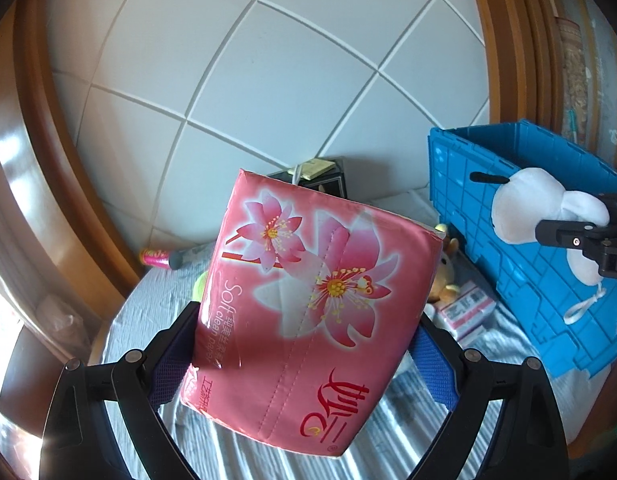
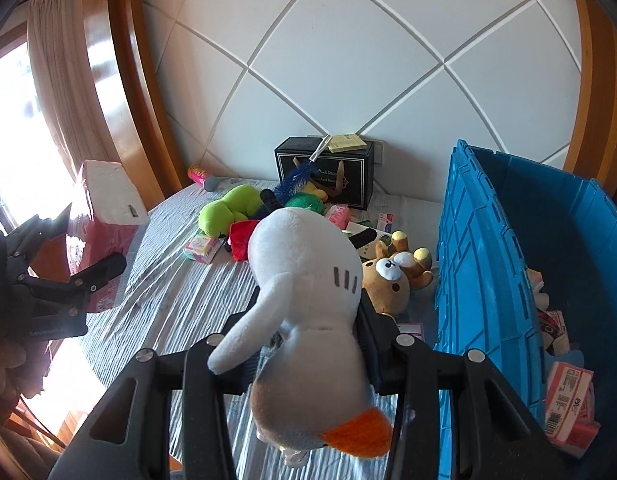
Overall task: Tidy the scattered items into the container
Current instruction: 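Carry the tissue pack and duck plush over the blue bin with both tools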
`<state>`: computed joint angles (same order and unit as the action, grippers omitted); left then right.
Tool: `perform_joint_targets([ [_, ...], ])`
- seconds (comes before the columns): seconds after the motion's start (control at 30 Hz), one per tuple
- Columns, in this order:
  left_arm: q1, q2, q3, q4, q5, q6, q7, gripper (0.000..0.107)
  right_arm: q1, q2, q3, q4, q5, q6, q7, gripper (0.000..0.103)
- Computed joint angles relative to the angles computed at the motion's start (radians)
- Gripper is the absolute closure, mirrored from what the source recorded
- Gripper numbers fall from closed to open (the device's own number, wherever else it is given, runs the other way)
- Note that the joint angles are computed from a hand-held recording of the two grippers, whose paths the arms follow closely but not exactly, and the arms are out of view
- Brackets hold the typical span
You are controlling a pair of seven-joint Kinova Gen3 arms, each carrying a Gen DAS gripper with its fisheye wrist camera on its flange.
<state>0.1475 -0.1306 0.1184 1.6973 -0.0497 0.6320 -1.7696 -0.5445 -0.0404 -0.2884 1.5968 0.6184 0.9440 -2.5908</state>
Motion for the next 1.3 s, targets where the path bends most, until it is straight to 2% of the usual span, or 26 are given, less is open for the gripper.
perform_joint_targets([
  [0.23,0.075,0.05,0.118,-0.105,-0.134,0.023,0.136,0.011,0.094,-0.156,-0.013,0.114,-0.001,-0.018,-0.035,0.062],
  [0.5,0.257,0.179,0.157,-0.307,-0.229,0.084,0.195,0.011,0.232,-0.325,0.003,0.204,-0.061,0.011,0.0,0.062],
  [0.67,0.389,0.272,0.155,-0.463,-0.276,0.121,0.189,0.011,0.315,-0.405,0.039,0.241,-0.1,0.031,0.053,0.062],
  [0.9,0.55,0.437,0.134,-0.756,-0.273,0.21,0.131,0.011,0.429,-0.49,0.098,0.258,-0.143,0.07,0.148,0.062],
  [1.03,0.632,0.535,0.11,-0.941,-0.259,0.284,0.094,0.011,0.489,-0.509,0.126,0.262,-0.163,0.07,0.203,0.062],
  [1.3,0.741,0.735,0.045,-1.308,-0.188,0.471,0.02,0.011,0.586,-0.52,0.19,0.26,-0.221,0.06,0.327,0.062],
])
